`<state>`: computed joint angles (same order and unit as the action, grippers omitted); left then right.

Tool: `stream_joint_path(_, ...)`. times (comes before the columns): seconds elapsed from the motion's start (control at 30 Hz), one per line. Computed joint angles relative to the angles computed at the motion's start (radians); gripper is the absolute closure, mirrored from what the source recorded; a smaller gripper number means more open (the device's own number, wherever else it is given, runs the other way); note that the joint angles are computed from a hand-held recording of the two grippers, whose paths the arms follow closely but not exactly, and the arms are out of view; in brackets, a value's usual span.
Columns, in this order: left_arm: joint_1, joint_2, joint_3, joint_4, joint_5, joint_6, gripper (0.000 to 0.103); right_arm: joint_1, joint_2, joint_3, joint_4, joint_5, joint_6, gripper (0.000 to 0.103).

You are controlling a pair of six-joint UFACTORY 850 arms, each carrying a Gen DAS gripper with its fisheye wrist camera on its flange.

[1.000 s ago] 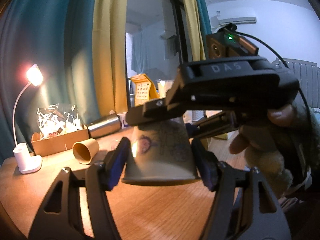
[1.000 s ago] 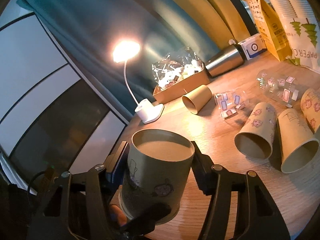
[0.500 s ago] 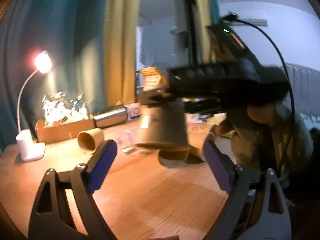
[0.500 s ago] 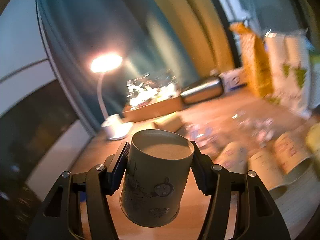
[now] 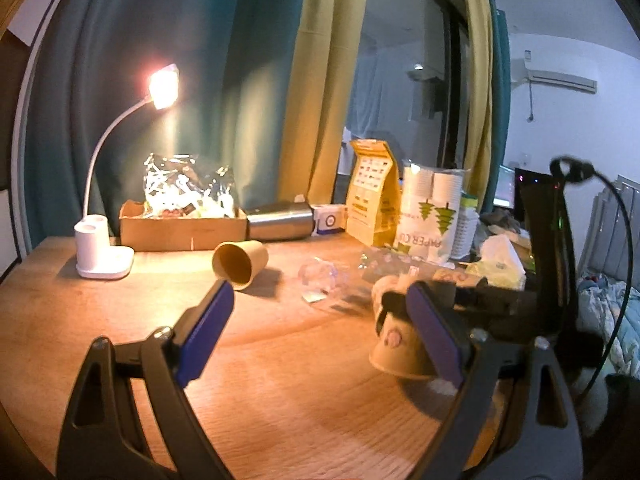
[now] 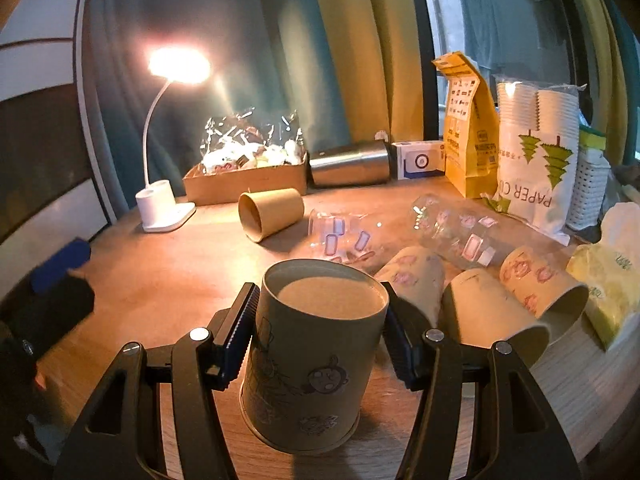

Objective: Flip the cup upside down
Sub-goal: 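Lower the cup with the right gripper and stand it on its base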

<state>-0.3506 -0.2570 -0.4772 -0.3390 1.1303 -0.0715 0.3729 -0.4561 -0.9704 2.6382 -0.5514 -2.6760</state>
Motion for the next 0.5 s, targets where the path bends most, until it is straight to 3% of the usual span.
stream_joint_path(0.5, -0.003, 0.009, -0.012, -0.024, -0.051, 0.021, 0.014, 0.042, 0.004, 0.029, 0.264, 0.008, -0.271, 0.041)
